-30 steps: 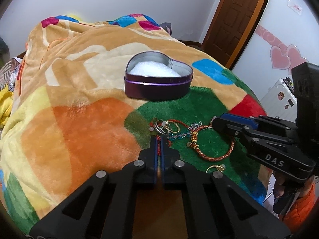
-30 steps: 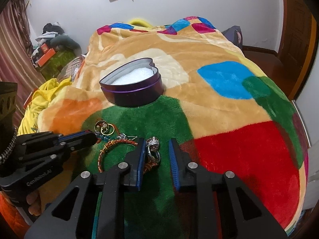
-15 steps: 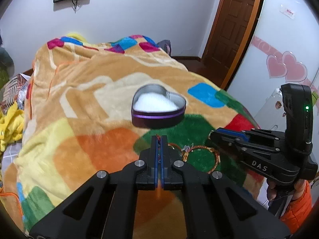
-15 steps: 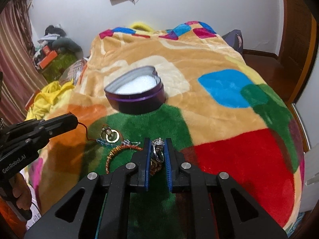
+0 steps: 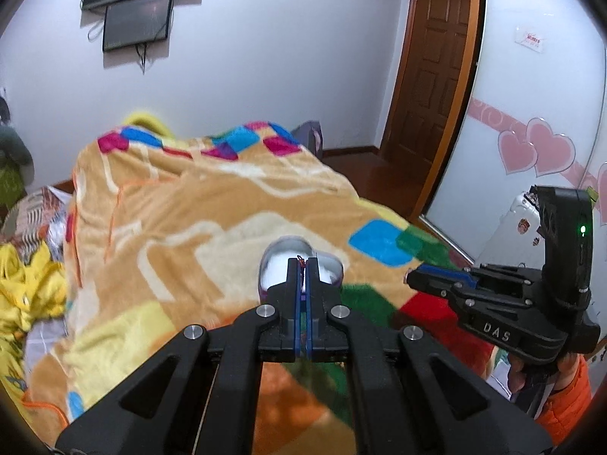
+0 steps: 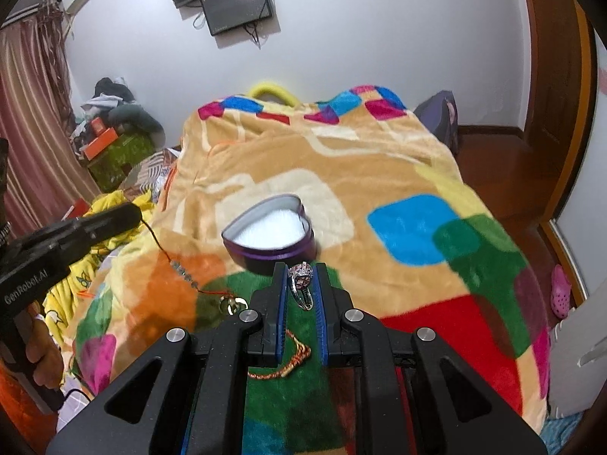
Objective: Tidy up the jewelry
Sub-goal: 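Carry the ring into the heart tin with the right tool while the left tool drops the red string in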
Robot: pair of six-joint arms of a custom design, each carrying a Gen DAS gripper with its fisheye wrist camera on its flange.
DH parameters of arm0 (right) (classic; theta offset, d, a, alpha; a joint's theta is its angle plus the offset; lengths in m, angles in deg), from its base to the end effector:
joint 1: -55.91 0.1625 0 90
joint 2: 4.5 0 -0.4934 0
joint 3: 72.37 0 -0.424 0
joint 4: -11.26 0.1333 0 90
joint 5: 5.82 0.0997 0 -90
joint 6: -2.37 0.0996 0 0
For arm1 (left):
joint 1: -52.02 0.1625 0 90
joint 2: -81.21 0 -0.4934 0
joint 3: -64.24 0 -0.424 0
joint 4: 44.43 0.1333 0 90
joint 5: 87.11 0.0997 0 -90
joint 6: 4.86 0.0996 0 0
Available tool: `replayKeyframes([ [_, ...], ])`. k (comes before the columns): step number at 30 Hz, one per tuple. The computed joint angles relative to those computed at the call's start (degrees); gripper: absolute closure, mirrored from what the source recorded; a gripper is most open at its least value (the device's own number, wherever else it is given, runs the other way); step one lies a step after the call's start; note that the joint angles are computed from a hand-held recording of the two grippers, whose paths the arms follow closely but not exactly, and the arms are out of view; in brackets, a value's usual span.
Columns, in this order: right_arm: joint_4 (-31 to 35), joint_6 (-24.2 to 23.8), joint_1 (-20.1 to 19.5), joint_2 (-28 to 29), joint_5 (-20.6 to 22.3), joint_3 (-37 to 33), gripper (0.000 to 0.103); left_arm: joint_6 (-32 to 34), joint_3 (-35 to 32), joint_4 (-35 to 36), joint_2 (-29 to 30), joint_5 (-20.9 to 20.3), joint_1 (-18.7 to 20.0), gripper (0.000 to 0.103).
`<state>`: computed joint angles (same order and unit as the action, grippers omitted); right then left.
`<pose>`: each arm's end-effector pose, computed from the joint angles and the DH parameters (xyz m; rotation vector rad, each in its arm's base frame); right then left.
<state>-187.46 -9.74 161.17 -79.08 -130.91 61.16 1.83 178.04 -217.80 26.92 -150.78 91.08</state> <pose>0.1988 -0.4397 0.2984 0.2202 -2.3549 1.1054 -0.3777 -0.5351 0.1565 1.2139 2.4904 -0.7853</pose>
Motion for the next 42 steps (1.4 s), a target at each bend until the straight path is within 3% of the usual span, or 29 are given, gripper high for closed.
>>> replayKeyframes([
  [25, -4.57, -5.34, 1.32, 2.23, 2.34, -4.22, 0.091, 8.56, -8.77, -6.13, 4.45, 0.39, -1.08, 0.103],
  [42, -1.13, -5.45, -1.77, 3.96, 5.18, -6.32, 0.091, 6.04, -12.17, 0.9, 8.47, -1.61, 2.56, 0.103],
])
